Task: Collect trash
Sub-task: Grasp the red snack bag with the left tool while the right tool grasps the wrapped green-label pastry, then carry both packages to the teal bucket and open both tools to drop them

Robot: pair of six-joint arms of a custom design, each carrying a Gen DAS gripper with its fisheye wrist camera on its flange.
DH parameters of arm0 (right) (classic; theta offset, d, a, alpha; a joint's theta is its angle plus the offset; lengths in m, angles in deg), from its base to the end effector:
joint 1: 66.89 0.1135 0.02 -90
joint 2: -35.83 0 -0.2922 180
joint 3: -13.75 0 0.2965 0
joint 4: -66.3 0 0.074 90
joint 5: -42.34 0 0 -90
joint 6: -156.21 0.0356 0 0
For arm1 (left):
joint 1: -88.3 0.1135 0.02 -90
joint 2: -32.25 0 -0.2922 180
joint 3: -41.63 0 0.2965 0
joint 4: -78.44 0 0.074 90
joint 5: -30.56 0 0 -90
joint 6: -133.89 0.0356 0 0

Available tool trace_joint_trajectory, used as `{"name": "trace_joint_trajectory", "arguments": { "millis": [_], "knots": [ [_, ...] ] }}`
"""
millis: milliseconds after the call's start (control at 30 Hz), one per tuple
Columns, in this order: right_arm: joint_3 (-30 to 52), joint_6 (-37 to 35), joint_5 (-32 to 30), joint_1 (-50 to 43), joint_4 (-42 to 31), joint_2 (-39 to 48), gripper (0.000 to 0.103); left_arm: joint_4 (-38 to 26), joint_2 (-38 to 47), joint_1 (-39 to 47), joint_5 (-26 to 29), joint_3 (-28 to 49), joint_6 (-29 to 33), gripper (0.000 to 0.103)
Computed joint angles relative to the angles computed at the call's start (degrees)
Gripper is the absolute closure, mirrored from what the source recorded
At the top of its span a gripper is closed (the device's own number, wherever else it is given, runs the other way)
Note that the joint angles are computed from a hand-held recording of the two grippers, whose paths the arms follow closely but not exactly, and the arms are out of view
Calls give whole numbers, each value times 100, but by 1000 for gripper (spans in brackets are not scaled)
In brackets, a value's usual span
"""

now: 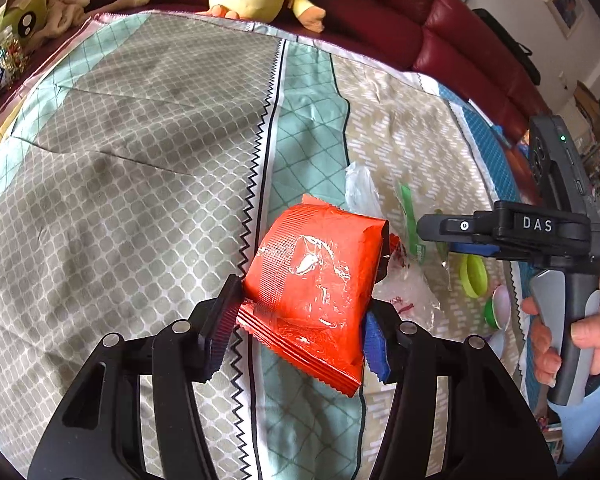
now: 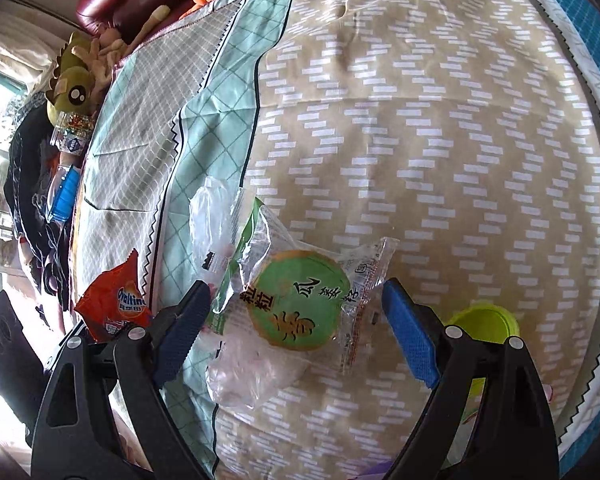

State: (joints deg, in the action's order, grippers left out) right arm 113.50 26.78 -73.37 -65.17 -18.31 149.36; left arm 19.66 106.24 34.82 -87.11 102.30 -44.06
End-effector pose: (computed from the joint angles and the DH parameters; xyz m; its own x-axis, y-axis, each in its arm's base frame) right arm 0.4085 0.0277 0.2058 -0.7868 -0.5961 -0.1599 -0.6001 0.6782 0.4242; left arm 0.1682 -0.1994 0.2256 -0.6467 -0.6140 -0.4526 -0.5435 0.7872 -0.2914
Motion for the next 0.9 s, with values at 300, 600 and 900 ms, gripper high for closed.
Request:
{"name": "trace_joint_trajectory", "arguments": {
  "millis": [300,600,900],
  "knots": [
    [-318,-313,-201,-111,264,-170,53,97,113,169,130,43,110,46],
    [146,-669,-549,-732,-260,-231,55,-279,563,-75,-127,772,127,46],
    [1332,-1561,-754,-1968,-1188,173,53,-333,1734,-245,-201,2151,726,46]
  ]
}}
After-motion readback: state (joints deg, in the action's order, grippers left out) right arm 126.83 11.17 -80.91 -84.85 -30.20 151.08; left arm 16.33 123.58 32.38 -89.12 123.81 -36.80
